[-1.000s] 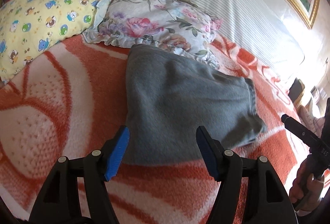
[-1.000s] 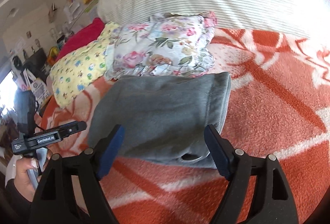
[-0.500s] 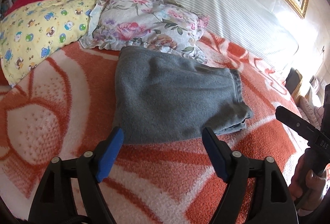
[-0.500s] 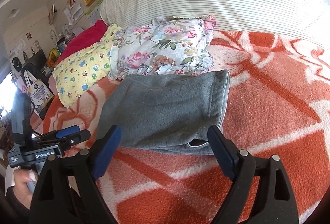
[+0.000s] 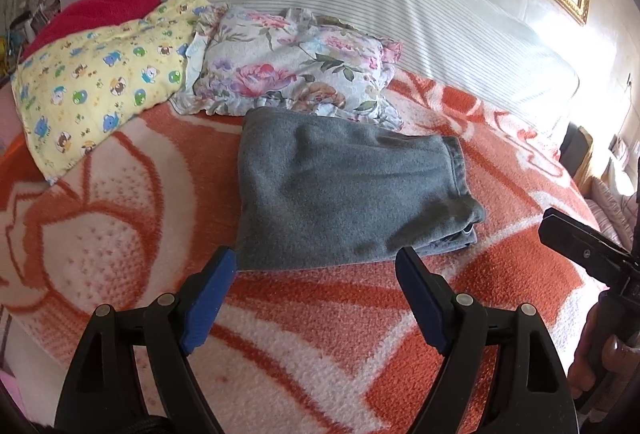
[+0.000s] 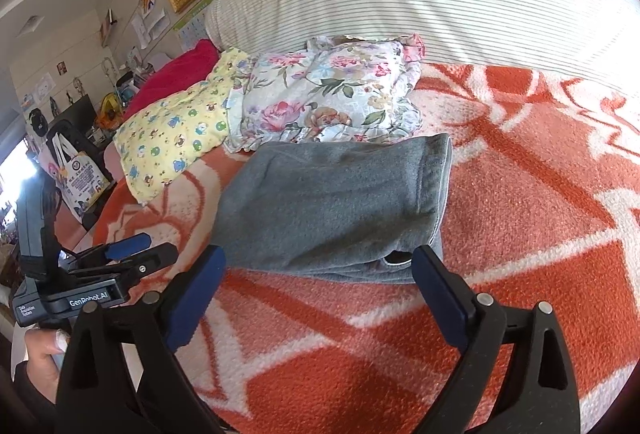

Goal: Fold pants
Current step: 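Pull both grippers back from the folded sweatpants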

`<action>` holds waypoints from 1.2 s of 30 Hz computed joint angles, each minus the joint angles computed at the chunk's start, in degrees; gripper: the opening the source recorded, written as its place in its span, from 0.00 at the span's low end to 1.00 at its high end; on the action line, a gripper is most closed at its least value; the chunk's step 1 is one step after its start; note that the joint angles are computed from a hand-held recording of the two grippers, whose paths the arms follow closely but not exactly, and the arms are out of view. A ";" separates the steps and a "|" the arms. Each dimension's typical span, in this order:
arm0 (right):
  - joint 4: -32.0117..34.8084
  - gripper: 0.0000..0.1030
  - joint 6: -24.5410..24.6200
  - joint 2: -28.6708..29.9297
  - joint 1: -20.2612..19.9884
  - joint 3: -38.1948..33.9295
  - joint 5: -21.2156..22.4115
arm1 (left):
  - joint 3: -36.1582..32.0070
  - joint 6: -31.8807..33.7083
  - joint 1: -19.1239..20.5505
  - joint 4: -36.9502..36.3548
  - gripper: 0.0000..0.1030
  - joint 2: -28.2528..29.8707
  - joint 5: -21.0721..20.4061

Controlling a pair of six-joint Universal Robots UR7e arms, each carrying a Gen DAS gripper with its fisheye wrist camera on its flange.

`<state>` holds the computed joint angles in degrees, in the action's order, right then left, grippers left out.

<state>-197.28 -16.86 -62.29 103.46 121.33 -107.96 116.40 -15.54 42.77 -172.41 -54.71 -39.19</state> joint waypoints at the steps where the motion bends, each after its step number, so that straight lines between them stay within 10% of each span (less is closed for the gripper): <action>1: 0.11 0.94 -0.09 0.06 0.13 0.10 -0.06 | 0.17 0.02 -0.15 -0.13 0.81 0.00 0.29; 36: 9.92 0.96 -4.01 6.36 -4.02 -9.41 0.13 | -7.70 3.25 4.25 3.34 0.83 6.43 5.37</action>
<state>-187.36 -20.87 -55.93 99.43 111.92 -107.83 108.70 -12.29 47.02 -169.07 -48.28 -33.82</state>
